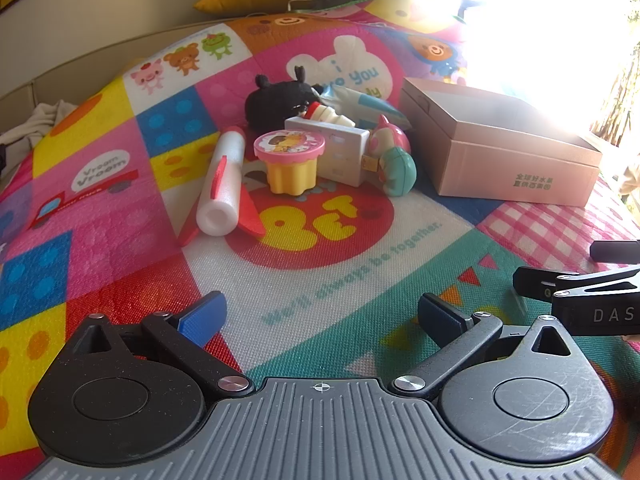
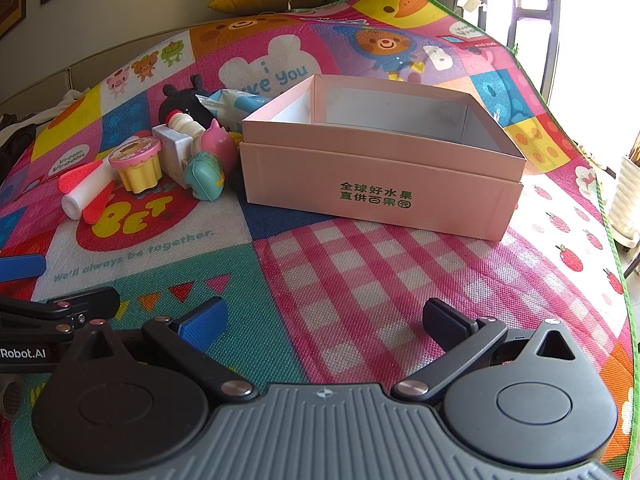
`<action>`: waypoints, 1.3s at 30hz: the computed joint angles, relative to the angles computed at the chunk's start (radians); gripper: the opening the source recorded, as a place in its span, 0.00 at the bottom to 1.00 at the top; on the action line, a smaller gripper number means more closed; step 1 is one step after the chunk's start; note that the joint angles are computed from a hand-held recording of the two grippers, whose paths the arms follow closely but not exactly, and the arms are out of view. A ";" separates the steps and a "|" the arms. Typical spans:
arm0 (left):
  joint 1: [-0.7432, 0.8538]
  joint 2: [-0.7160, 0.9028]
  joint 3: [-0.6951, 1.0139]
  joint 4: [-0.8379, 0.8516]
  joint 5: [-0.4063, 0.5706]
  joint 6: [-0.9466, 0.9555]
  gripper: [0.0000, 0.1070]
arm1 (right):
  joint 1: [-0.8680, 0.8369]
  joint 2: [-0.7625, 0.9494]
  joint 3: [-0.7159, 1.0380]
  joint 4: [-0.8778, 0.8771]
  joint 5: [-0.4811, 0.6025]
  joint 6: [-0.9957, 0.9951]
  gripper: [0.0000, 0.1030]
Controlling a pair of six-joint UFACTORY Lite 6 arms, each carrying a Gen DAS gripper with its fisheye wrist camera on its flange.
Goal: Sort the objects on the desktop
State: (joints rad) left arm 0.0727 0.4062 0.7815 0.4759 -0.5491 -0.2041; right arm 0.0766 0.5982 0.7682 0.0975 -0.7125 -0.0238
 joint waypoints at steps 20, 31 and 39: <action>0.018 -0.006 0.000 0.067 -0.018 -0.072 0.96 | 0.001 0.001 0.005 0.008 0.008 -0.007 1.00; 0.023 -0.006 -0.006 0.061 -0.020 -0.052 0.96 | 0.000 0.004 0.006 0.006 0.005 -0.005 1.00; 0.002 -0.004 -0.005 0.009 -0.008 -0.007 0.96 | 0.002 0.004 0.006 0.011 0.008 -0.010 1.00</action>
